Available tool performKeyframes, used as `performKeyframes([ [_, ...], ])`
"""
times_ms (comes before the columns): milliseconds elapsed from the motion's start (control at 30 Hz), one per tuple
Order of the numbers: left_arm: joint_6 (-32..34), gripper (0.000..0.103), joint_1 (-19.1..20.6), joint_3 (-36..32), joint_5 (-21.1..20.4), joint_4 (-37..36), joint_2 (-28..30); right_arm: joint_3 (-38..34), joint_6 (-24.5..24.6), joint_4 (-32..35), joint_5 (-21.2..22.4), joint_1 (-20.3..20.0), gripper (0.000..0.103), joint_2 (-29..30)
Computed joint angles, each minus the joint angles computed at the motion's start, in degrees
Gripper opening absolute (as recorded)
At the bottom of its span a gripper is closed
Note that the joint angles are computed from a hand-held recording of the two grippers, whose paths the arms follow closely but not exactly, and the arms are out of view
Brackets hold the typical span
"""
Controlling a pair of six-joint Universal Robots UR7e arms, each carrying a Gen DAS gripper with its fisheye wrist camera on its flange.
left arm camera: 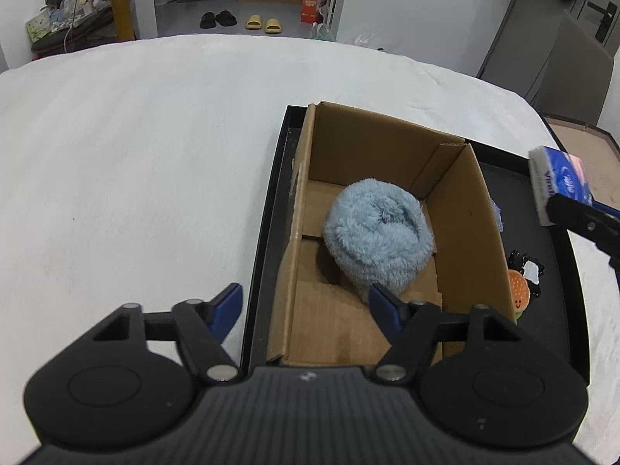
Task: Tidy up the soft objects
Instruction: 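Lift the tissue pack over the box with the right gripper while the left gripper grips the box wall, then lower the tissue pack into the box and open the right gripper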
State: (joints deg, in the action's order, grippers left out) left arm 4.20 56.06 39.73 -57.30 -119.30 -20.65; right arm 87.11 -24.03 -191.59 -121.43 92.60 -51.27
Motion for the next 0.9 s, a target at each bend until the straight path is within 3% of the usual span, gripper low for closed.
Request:
performKeyframes([
  [167, -1.13, 0.053, 0.60, -2.21, -1.20, 2.28, 0.93, -2.91, -0.47, 2.56, 0.80, 0.59, 0.071, 1.78],
  [400, -2.87, 0.015, 1.21, -4.33, -1.72, 5.61, 1.50, -5.64, -1.06, 4.48, 1.05, 1.19, 0.071, 3.64],
  [900, -4.03, 0.013, 1.78, -8.09, -2.83, 10.23, 2.50, -9.96, -1.03, 8.37, 3.22, 2.34, 0.071, 7.20],
])
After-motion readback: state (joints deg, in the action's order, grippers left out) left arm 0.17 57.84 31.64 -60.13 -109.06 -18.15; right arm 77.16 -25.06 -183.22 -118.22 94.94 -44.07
